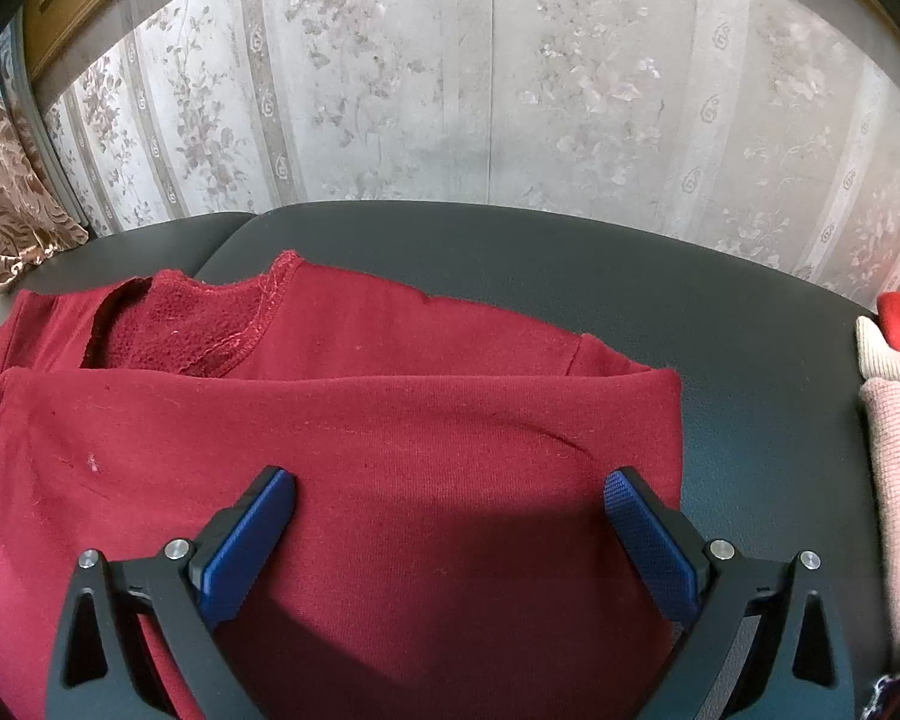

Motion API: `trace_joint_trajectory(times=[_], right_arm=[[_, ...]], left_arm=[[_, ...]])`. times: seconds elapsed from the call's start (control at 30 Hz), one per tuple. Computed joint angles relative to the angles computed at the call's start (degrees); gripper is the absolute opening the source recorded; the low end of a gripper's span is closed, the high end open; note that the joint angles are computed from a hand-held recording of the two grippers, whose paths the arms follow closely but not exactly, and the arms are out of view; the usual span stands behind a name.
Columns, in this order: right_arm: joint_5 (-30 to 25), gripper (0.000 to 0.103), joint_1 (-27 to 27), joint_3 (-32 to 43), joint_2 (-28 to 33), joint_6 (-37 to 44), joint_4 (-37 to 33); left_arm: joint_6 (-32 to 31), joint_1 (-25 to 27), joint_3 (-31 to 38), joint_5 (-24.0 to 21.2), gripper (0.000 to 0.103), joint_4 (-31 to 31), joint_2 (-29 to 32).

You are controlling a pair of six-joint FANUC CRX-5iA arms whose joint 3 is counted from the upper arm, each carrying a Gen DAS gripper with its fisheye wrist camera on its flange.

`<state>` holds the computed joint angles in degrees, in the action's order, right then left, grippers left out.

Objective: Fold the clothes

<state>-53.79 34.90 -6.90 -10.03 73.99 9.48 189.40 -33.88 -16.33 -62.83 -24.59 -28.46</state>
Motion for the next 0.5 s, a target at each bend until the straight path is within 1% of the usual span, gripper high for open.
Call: trace_joint_trajectory(times=[0.03, 0.1, 0.13, 0.23, 0.3, 0.37, 0.4, 0.43, 0.5], right_arm=[[0.0, 0.103, 0.0, 0.0, 0.0, 0.0, 0.0], [0.0, 0.103, 0.0, 0.0, 0.0, 0.0, -0.1], [0.0, 0.103, -0.1, 0.0, 0.0, 0.0, -0.2], [0.1, 0.103, -0.1, 0.0, -0.1, -0.1, 0.0], [0.2, 0.103, 0.0, -0.1, -0.1, -0.2, 0.1], [0.2, 0.103, -0.1, -0.1, -0.1, -0.2, 0.0], [0.2, 0.103, -0.1, -0.1, -0.1, -0.3, 0.0], [0.2, 0.103, 0.0, -0.1, -0.1, -0.4, 0.1], [0.2, 0.103, 0.0, -0.2, -0.2, -0.6, 0.2]], left_arm=[[-1.0, 1.3, -0.5, 1.3, 0.044, 1.3, 0.2], [-1.1, 1.6, 1.1, -1.8, 0.044, 1.2, 2.0], [-0.9, 2.3, 0.8, -2.0, 0.044, 1.9, 2.1], [-0.6, 4.5, -1.1, 0.6, 0.044, 3.3, 1.3], [-3.8, 6.7, -1.5, 2.0, 0.043, 5.5, 2.1], [-3.0, 6.6, -1.2, 2.5, 0.03, 4.9, 2.6], [-2.3, 6.0, -0.8, 2.5, 0.017, 3.9, 2.7], [-2.0, 5.3, -0.3, 2.5, 0.01, 2.8, 2.6], [-1.2, 3.7, 0.6, 2.5, 0.007, 0.5, 2.3]])
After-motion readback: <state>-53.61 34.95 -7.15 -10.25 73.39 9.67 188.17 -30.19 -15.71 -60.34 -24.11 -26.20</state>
